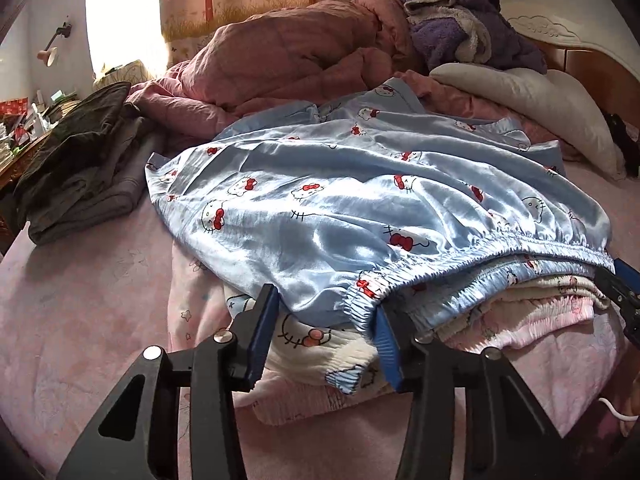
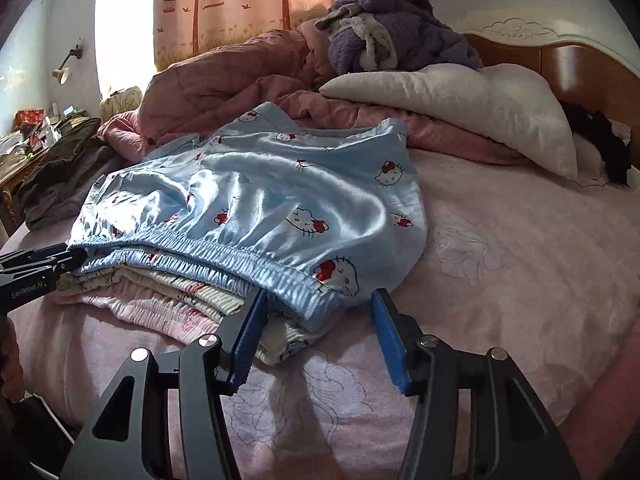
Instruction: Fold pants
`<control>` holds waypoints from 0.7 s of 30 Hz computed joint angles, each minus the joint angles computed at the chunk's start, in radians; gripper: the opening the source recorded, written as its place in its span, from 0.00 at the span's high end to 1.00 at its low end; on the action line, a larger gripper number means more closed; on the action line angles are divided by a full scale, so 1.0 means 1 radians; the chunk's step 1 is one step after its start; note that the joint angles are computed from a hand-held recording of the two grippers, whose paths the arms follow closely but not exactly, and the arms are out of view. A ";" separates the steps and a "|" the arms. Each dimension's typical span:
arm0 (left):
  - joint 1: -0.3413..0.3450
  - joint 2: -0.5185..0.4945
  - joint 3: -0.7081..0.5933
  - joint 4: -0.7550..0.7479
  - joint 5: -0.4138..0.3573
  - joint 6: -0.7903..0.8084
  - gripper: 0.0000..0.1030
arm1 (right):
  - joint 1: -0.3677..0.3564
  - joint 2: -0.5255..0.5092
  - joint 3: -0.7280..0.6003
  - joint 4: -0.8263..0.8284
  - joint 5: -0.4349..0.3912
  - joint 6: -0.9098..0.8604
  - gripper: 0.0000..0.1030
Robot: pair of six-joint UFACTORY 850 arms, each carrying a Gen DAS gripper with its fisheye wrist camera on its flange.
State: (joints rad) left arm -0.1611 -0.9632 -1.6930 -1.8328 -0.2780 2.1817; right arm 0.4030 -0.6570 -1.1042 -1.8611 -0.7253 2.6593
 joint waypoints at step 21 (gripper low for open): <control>0.065 0.116 0.174 -0.308 -0.122 0.299 0.84 | 0.037 -0.010 -0.027 -0.031 -0.007 -0.028 0.93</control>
